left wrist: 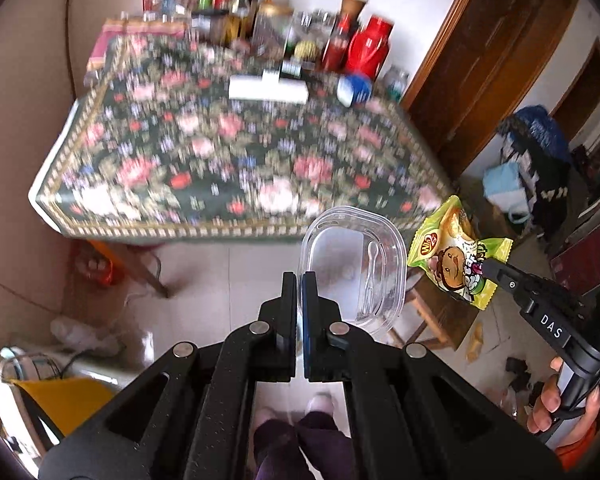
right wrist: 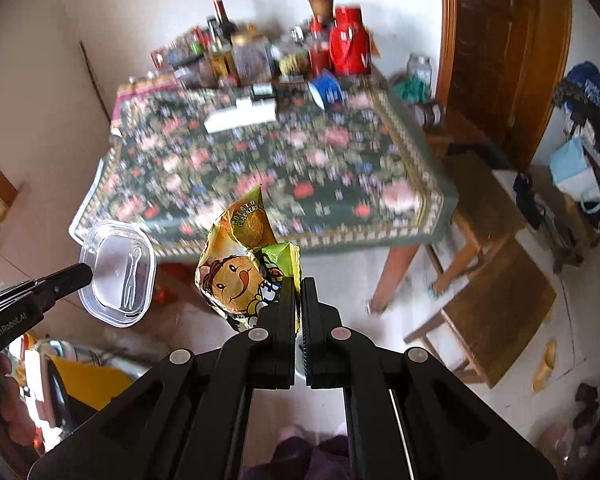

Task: Collect trash
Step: 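Carry the container and snack bag down over the white bucket, then open the right gripper to drop the snack bag while the left releases the container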

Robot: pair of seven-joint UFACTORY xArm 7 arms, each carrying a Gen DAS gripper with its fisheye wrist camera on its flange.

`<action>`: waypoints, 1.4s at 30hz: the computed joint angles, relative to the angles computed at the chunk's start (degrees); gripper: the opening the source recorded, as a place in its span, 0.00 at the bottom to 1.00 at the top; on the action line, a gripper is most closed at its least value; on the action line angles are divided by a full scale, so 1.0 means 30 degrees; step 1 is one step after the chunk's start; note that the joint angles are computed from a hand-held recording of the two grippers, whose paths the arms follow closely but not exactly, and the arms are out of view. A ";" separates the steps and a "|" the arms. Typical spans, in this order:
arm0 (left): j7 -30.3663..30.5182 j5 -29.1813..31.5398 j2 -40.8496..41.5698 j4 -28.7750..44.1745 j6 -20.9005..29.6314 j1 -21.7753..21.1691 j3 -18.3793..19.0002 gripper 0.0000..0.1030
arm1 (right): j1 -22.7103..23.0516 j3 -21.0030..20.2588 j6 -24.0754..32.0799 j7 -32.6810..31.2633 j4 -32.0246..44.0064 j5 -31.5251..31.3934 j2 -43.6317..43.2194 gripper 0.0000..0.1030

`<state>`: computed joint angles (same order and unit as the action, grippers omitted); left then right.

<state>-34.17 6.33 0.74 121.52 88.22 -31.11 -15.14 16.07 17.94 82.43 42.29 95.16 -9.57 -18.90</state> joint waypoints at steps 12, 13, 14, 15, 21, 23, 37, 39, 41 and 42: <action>-0.1245 -0.1834 -0.1730 -1.1022 -0.5827 0.0487 -0.0231 0.00 | 0.0077 -0.2011 -0.3761 -0.2588 -1.0431 0.3415 -0.3295 0.03; -0.1306 -0.2008 -0.1820 -1.2122 -0.6527 0.0507 -0.0237 0.00 | 0.0116 -0.2086 -0.4279 -0.2724 -1.1499 0.3696 -0.3458 0.03; -0.1367 -0.2237 -0.1878 -1.3184 -0.7244 0.0530 -0.0226 0.00 | 0.0150 -0.2150 -0.4761 -0.2823 -1.2381 0.3971 -0.3527 0.03; -0.1427 -0.2383 -0.1873 -1.4029 -0.7859 0.0555 -0.0219 0.00 | 0.0178 -0.2199 -0.5213 -0.2918 -1.3154 0.4192 -0.3546 0.03; -0.1742 -0.2717 -0.1023 -1.7756 -1.1483 0.0613 -0.0146 0.00 | 0.0274 -0.1966 -0.8809 -0.2985 -1.6819 0.4300 -0.2486 0.03; -0.1961 -0.2339 -0.0440 -1.8502 -1.2535 0.0567 -0.0113 0.00 | 0.0401 -0.1991 -1.0114 -0.2970 -1.7560 0.4333 -0.1792 0.03; -0.2509 -0.2196 0.2590 -2.1707 -1.7852 0.0425 0.0371 0.00 | 0.1540 -0.3132 -1.6613 -0.6365 -1.9334 0.9008 0.4897 0.45; -0.2514 -0.2351 0.3160 -2.1638 -1.8117 0.0306 0.0343 0.00 | 0.1444 -0.2897 -1.6841 -0.5807 -1.9865 0.8184 0.4515 0.45; -0.2216 -0.2829 0.3699 -2.1491 -1.8381 0.0293 0.0259 0.00 | 0.1451 -0.2831 -1.6677 -0.5684 -2.0185 0.7965 0.4068 0.45; -0.1896 -0.3263 0.4113 -2.1274 -1.8489 0.0334 0.0157 0.00 | 0.1445 -0.2822 -1.6566 -0.5598 -2.0237 0.7869 0.3943 0.45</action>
<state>-39.86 -3.46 13.09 57.70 32.75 -30.11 -14.67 20.41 9.47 32.73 25.50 34.45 14.04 -7.07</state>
